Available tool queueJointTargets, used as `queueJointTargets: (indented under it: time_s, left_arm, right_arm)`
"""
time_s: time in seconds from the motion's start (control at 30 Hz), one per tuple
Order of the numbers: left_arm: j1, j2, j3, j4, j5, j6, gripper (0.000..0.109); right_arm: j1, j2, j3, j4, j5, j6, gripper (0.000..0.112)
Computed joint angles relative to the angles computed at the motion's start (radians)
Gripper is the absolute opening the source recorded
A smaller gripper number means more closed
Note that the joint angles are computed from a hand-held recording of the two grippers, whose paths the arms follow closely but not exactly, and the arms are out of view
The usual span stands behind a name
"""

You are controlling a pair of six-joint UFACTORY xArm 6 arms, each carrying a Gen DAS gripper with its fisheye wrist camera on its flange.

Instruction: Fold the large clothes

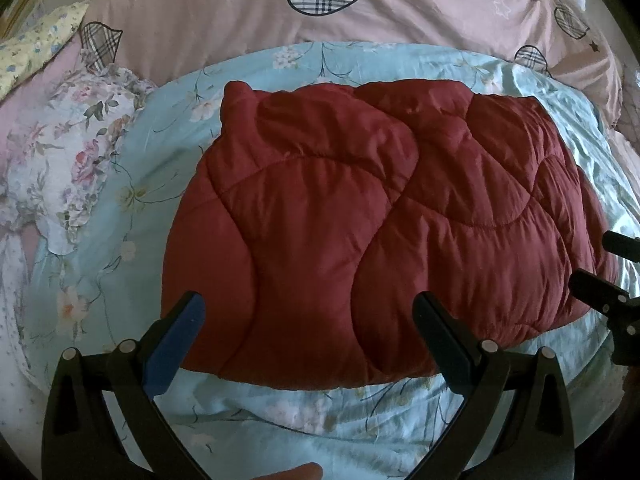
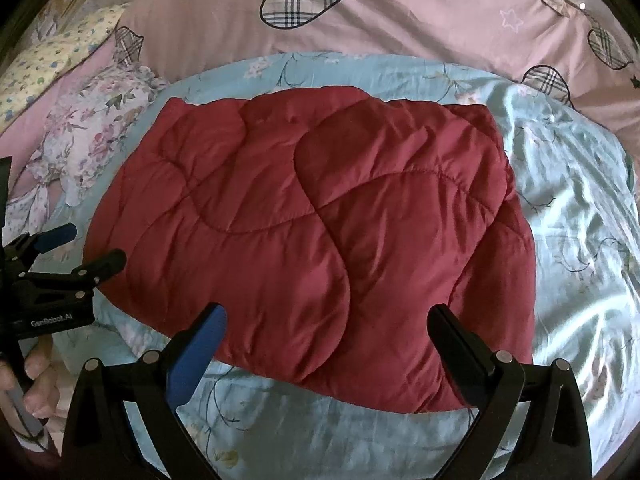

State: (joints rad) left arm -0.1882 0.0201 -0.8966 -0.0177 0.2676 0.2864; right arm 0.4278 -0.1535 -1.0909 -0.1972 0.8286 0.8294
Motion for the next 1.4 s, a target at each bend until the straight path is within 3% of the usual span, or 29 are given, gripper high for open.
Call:
queueJointTargets:
  time_s: [1.4]
  left_arm:
    - [-0.008,0.008,-0.011,0.013,-0.01,-0.019,0.103]
  right_arm:
    - [-0.016,0.008,-0.015,0.007,-0.011,-0.001,0.101]
